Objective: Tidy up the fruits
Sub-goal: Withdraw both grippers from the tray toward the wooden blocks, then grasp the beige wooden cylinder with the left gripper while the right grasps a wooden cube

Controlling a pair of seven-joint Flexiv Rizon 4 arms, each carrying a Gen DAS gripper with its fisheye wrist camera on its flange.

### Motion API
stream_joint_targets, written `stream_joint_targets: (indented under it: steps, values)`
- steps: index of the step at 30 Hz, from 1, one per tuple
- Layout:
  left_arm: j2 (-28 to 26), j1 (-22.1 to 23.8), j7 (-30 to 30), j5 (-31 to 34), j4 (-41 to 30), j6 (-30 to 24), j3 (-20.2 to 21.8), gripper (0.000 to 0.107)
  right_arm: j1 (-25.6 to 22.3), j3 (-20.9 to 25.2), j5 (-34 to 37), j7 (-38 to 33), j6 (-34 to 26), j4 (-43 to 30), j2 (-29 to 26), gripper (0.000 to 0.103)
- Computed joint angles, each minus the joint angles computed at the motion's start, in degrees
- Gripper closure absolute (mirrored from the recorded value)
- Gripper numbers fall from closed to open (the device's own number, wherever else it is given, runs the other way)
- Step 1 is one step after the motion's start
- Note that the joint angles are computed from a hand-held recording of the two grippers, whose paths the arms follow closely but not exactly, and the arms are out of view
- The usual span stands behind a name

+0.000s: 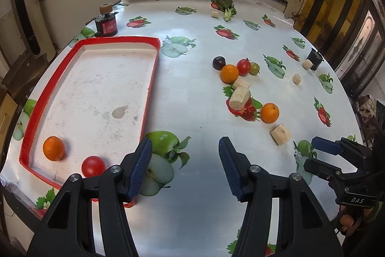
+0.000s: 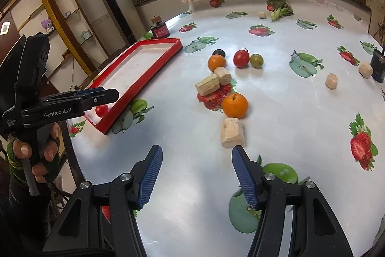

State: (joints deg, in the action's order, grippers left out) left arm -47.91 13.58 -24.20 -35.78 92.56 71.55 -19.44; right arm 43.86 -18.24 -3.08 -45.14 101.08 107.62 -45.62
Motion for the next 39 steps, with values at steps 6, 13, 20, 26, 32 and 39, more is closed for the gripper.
stream_joint_targets:
  steps: [6, 13, 20, 26, 32, 39]
  values:
    - [0.22, -1.12, -0.13, 1.07, 0.37, -0.91, 0.51, 0.051, 0.98, -1.8, 1.89, 0.92, 0.63, 1.89, 0.22, 0.041]
    - [0.23, -2.05, -0.77, 1.75, 0.18, -1.16, 1.13, 0.051, 0.75, -2.16, 2.08, 0.95, 0.51, 1.43, -0.43, 0.041]
    - [-0.03, -2.42, -0.96, 2.28, -0.33, -1.05, 1.16, 0.051, -0.26, -1.17, 1.4, 0.82, 0.1, 0.4, -0.86, 0.041]
    - [-0.34, -2.45, -1.01, 2.17, -0.92, -1.47, 0.81, 0.051, -0.27, -1.4, 0.92, 0.89, -0.24, -0.3, -1.05, 0.041]
    - [-1.6, -3.7, -2.25, 2.86, -3.35, -3.57, 1.84, 0.051, -0.44, -1.73, -0.09, 1.33, -1.58, -1.38, -1.53, 0.041]
    - [-5.45, -7.5, -4.5, 6.17, -10.21, -8.8, 4.65, 0.051, -2.05, -1.44, -3.98, 3.24, -6.79, -5.56, -3.89, 0.042]
